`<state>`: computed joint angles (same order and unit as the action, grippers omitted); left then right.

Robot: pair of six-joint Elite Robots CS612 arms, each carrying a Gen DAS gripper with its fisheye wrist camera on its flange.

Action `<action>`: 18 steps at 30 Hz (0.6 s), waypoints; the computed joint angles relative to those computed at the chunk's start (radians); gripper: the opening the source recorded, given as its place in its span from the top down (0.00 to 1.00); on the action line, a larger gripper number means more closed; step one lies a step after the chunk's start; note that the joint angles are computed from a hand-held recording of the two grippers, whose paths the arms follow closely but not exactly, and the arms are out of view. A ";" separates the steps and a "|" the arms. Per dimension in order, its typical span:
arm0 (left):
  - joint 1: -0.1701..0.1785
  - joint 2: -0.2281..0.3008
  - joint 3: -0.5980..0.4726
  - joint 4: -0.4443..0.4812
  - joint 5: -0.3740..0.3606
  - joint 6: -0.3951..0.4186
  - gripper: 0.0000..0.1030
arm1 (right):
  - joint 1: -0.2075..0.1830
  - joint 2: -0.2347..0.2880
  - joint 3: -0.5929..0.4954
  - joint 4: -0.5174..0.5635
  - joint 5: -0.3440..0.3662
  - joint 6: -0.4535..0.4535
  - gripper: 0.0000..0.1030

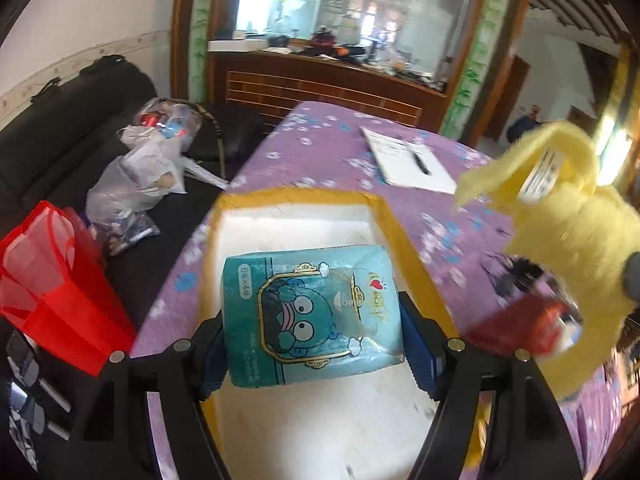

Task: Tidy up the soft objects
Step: 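Carry both items into the white foam box and open both tools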

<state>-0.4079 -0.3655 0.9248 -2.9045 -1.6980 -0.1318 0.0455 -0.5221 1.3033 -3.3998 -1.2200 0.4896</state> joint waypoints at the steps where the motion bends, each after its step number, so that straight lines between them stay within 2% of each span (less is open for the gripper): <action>1: 0.002 0.010 -0.022 0.014 -0.001 -0.008 0.29 | -0.001 0.013 -0.033 0.008 0.013 0.018 0.47; 5: 0.008 0.057 -0.131 0.097 0.010 -0.044 0.29 | 0.002 0.070 -0.166 0.047 0.009 0.072 0.47; 8: 0.001 0.102 -0.213 0.190 0.065 -0.060 0.29 | 0.005 0.115 -0.253 0.149 -0.020 0.082 0.47; 12: -0.008 0.141 -0.277 0.285 0.106 -0.034 0.29 | 0.001 0.185 -0.359 0.318 0.019 0.099 0.46; 16: -0.012 0.151 -0.293 0.305 0.122 -0.024 0.29 | 0.006 0.229 -0.438 0.415 0.030 0.081 0.46; 18: -0.015 0.150 -0.287 0.294 0.123 -0.013 0.29 | 0.012 0.241 -0.465 0.468 0.003 0.052 0.46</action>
